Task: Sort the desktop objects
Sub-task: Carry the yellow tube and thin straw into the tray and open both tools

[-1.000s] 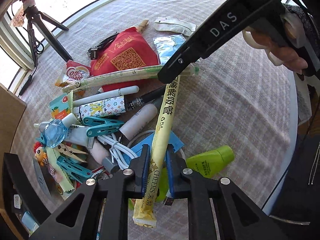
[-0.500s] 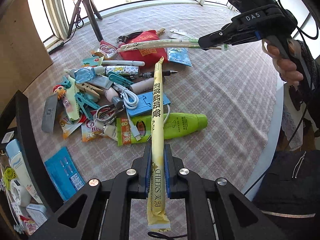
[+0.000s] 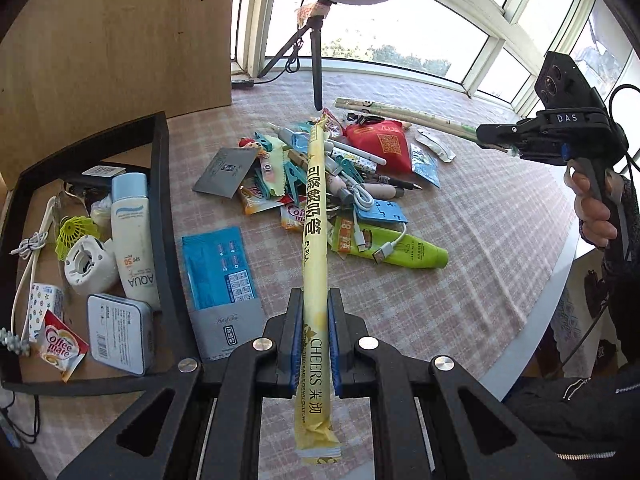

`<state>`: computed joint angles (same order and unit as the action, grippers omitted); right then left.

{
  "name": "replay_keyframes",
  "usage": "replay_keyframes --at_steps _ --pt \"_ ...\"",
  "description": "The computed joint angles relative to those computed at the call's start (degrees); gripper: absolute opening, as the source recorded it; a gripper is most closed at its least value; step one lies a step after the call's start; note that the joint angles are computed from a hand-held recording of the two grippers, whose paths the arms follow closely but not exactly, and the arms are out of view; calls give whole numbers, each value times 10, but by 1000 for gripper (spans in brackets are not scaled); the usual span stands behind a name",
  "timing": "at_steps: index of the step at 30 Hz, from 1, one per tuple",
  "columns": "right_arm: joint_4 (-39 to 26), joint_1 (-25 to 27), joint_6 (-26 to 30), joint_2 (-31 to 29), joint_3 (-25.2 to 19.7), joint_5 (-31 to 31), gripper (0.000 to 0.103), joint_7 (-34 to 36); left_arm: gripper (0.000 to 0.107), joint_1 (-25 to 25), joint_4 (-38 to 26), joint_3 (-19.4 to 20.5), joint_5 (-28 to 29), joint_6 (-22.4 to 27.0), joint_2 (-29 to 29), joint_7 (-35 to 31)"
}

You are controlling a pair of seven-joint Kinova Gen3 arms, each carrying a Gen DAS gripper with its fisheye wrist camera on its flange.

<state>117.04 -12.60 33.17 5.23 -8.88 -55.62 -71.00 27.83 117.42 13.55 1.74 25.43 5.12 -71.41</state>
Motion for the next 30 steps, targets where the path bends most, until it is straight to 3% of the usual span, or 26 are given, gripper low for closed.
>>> replay_keyframes --at_steps 7,15,20,23,30 --pt "-86 -73 -46 48 -42 67 5 -94 10 -63 67 -30 -24 20 -94 21" --pt "-214 -161 -87 152 -79 182 5 -223 10 -163 113 -77 -24 21 -158 -27" --pt "-315 -221 -72 224 -65 264 5 -314 10 -203 115 -128 9 8 -149 -108" --pt "-385 -252 -44 267 -54 311 5 -361 10 -228 113 -140 21 -4 -133 -142" --pt "-552 -298 38 362 -40 392 5 -434 10 -270 106 -169 105 -30 -80 -266"
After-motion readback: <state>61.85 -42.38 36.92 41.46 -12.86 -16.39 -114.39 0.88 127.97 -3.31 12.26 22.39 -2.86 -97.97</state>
